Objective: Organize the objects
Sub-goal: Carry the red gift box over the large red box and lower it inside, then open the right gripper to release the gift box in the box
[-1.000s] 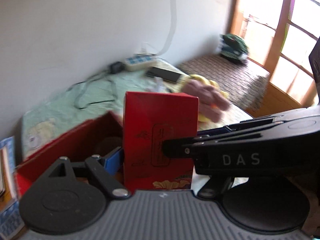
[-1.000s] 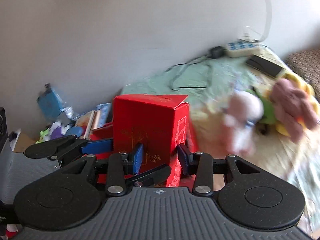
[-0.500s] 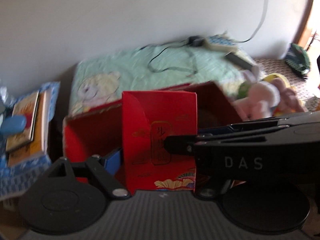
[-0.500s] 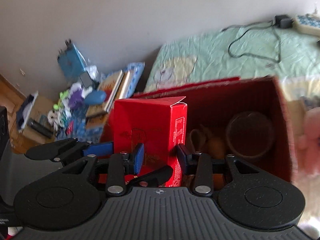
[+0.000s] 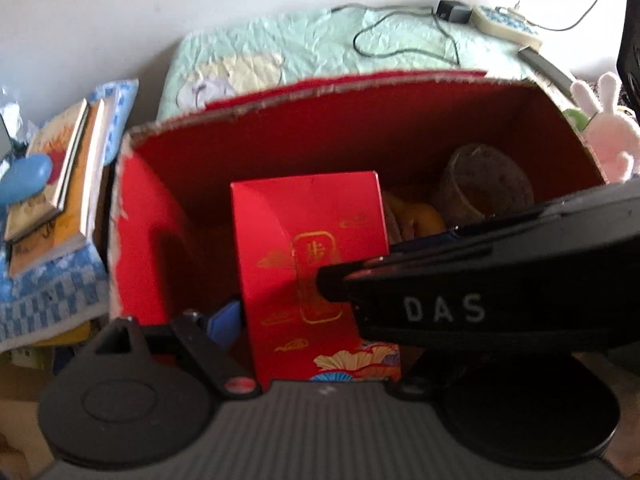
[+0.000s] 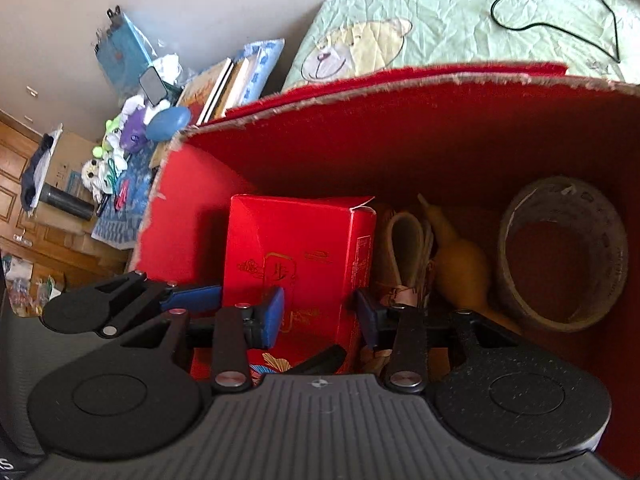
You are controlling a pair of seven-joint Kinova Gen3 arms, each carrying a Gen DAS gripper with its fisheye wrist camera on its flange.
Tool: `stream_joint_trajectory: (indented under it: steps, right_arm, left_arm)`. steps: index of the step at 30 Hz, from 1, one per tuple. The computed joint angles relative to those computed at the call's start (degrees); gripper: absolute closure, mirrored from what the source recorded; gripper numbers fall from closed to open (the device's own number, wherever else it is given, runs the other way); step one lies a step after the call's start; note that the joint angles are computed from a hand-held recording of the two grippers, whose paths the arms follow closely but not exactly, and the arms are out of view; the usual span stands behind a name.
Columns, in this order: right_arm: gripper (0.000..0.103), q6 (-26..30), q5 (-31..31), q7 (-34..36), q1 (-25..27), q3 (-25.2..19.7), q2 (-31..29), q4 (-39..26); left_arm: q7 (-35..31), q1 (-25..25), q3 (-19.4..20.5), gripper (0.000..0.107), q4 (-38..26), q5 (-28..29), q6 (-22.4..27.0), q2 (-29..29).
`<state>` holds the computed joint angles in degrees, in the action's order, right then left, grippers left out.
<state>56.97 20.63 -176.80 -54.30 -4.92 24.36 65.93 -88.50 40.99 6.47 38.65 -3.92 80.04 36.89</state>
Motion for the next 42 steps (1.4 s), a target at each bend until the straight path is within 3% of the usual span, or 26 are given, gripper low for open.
stream_joint_trajectory:
  steps: [11,28,33,42]
  right_arm:
    - [0.058,-6.4,-3.8,-1.4,2.7,-0.9,-2.0,5.0]
    - [0.062,-1.1,7.0,-10.6,-3.0,1.6,-1.1,3.7]
    - [0.063,-0.3,10.2,-15.4,-4.2,1.9,-1.0,4.1]
    - [0.067,-0.5,11.4,-16.7,-3.9,1.1,-1.2,4.8]
  left_arm:
    - [1.0,1.6,-1.0,0.026,-1.7,-2.1,1.8,1.1]
    - [3.7,4.4,-3.2,0.023,-6.7,-5.3,5.5,4.0]
    - [4.9,5.7,-4.0,0.023,-6.2,-7.1,5.1,3.7]
    - [7.4,7.5,-4.8,0.023,-4.4,-10.5,3.4,2.3]
